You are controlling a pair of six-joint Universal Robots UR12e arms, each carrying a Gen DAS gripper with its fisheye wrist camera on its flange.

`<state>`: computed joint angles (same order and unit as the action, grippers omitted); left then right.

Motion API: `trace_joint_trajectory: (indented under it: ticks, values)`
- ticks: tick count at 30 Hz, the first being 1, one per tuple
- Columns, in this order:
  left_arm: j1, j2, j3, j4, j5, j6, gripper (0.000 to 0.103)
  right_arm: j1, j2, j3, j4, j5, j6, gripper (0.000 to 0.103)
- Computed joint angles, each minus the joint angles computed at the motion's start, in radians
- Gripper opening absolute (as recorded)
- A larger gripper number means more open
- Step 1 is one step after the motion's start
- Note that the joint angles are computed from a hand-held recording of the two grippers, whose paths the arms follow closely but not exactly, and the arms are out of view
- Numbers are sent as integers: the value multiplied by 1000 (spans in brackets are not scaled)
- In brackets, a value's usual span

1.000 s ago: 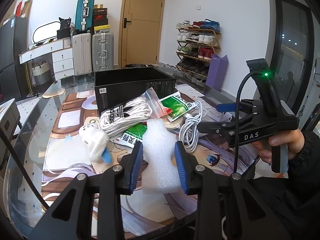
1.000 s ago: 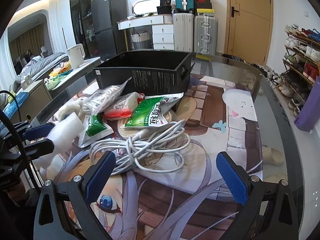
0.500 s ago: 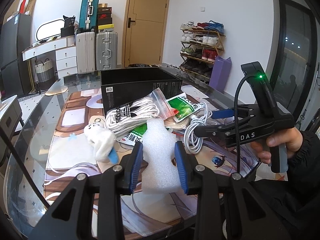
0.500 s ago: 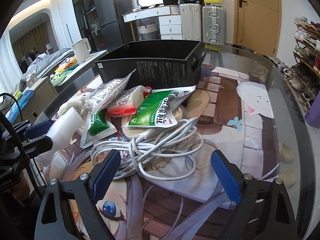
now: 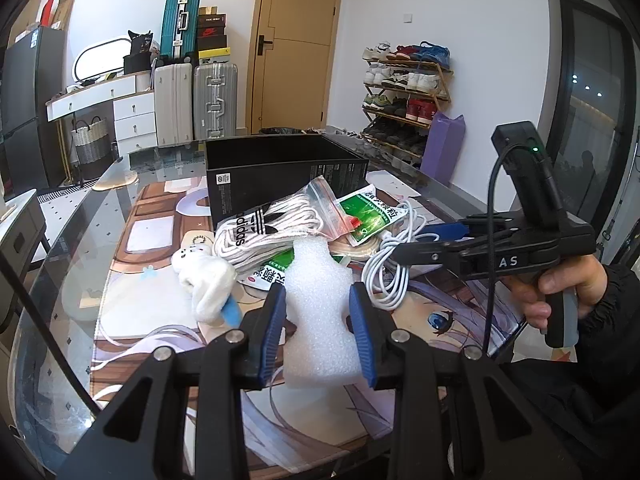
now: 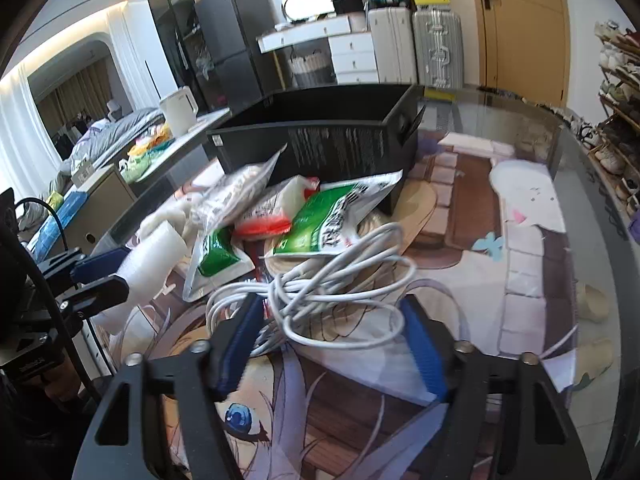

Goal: Organize soft objects
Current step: 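Lift the foam block with the left tool while the right tool grasps the white cable coil, then carry foam and cable over the black box while both tools open to drop them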

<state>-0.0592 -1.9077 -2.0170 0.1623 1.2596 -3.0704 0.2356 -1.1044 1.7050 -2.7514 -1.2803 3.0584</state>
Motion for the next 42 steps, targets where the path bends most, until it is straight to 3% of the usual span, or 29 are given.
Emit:
trace_joint_trajectory:
  ticks: [19,29,42]
  values:
    - [-1,-2,3,4,0,0,31,-23,-57,92,-72,16,8,63]
    - [2,-4,5,22,-3,-10,31,-26,-74,117,-169,53,23,62]
    - [2,-4,25,58,6,-21,31,-18,-74,98,-276,44,46,62]
